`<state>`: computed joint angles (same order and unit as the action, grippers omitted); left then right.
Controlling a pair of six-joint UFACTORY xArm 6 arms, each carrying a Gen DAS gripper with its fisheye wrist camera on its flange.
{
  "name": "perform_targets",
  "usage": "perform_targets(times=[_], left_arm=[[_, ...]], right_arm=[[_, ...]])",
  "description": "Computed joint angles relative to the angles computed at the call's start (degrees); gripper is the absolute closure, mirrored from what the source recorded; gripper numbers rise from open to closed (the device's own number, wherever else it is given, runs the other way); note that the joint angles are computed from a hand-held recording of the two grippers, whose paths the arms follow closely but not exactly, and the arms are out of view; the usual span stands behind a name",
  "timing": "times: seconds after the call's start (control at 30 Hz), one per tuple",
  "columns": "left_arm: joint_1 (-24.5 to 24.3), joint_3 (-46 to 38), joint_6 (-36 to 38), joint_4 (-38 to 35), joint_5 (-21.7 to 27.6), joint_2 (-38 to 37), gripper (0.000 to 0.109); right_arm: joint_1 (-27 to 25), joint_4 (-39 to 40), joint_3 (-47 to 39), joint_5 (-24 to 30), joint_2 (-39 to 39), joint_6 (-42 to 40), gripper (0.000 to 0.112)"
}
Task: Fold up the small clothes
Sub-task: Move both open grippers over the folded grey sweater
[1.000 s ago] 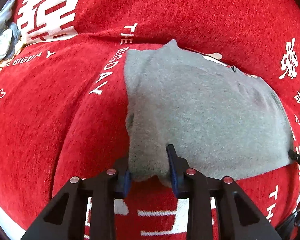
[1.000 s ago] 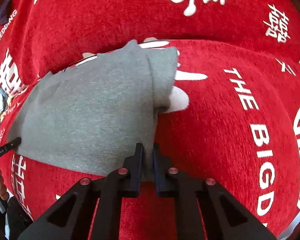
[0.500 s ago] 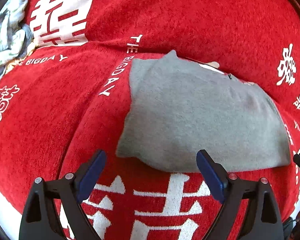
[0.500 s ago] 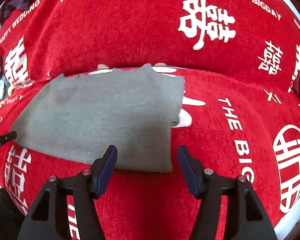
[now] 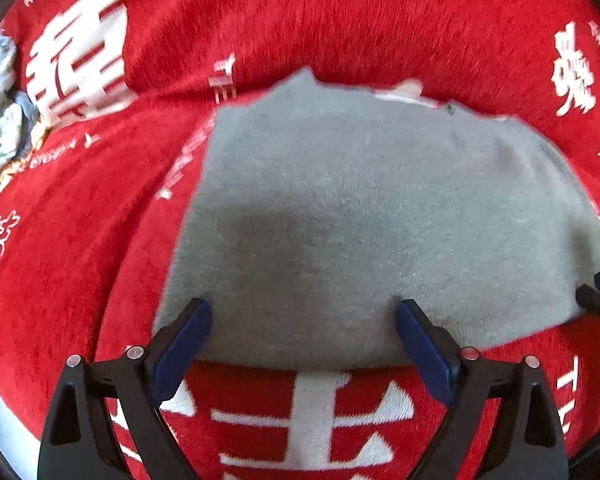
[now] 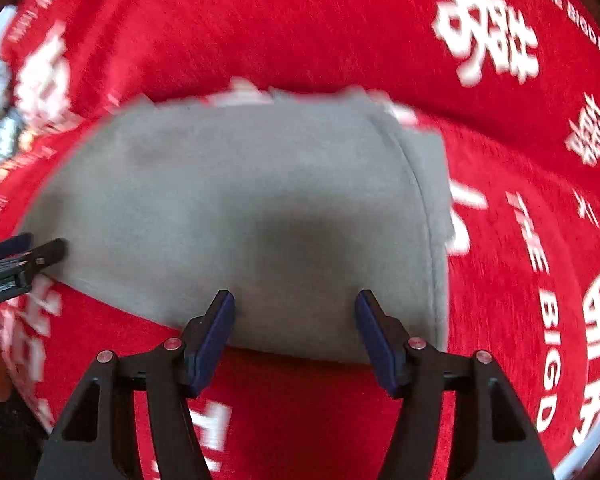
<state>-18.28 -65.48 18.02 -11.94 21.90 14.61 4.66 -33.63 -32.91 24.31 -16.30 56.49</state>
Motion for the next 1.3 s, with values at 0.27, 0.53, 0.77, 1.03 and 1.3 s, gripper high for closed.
perform_targets(times=[0.27,0.53,0.77,1.03,1.3], left_arm=[[-0.26,-5.18,1.14,-6.29,3.79,-0.55,0.014],[-3.33,-24.68,-11.54,9.70,11.01,14.69,0.014],[0.59,-22.21,-4.88,3.51,8.74,14.25,0.006],[-3.28,-42.29,-12.88,5.48,16.22,25.84,0.006],[-3.53,-58.51,-15.37,9.19,23.19,38.45,0.006]], right_arm=[[0.01,1.79,-1.13,4.17,-5.31,-1.96,0.045],[-0.26,3.16,-18.49,2.52,14.22,-7.87,0.041],[-6.65,9.33,-11.07,-1.71,10.33,-10.61,0.039],[-6.11,4.57,-27.07,-0.44,22.31,-10.90,0.036],[-7.71,8.66,-33.94,-0.95,31.75,-15.12,0.036]])
